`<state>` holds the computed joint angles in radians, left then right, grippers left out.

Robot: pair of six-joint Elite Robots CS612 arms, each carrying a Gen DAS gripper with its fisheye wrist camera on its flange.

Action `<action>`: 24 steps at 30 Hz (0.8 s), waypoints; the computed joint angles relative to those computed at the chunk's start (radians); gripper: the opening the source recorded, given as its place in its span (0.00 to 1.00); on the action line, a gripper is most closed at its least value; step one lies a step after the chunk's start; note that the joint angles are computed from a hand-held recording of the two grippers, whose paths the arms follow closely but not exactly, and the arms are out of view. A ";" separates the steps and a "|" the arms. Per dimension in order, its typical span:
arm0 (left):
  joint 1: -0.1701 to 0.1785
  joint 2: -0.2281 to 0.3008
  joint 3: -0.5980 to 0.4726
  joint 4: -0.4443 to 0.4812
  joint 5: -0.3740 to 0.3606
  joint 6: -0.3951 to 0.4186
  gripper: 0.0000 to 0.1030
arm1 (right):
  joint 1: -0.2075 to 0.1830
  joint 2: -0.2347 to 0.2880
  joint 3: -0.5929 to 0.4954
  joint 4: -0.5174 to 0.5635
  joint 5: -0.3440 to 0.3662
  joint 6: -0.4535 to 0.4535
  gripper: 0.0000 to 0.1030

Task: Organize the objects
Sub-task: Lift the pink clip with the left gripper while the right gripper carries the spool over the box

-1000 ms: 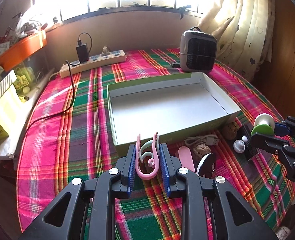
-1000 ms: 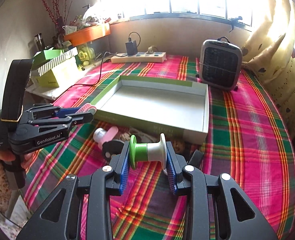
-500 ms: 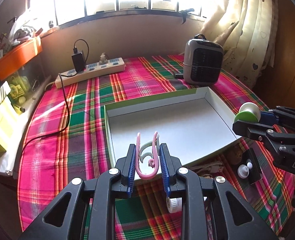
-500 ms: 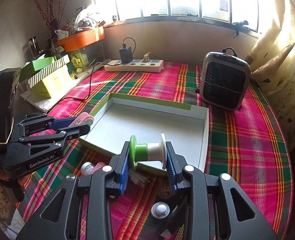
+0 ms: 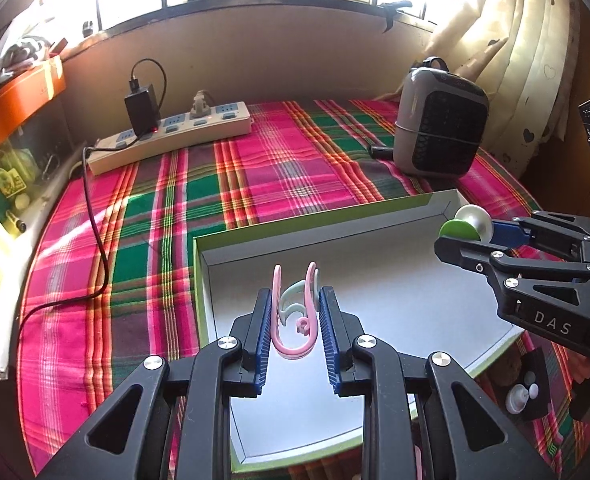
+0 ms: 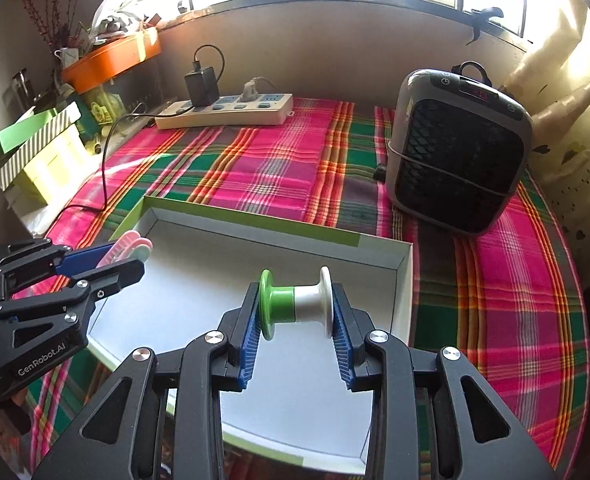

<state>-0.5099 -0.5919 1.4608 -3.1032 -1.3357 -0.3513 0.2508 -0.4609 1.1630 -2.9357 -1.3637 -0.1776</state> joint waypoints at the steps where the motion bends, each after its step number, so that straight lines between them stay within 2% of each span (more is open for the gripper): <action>1: 0.003 0.005 -0.011 0.010 -0.003 -0.004 0.20 | 0.000 0.005 -0.012 0.012 -0.003 0.000 0.33; 10: 0.015 0.039 -0.069 0.071 -0.017 -0.024 0.21 | 0.003 0.048 -0.097 0.101 -0.015 -0.007 0.33; 24: 0.015 0.058 -0.103 0.114 -0.009 -0.023 0.21 | 0.007 0.075 -0.147 0.147 -0.048 -0.017 0.33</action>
<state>-0.4946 -0.5336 1.3583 -2.9894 -1.3446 -0.3748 0.2578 -0.3855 1.0159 -2.7891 -1.4122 -0.1944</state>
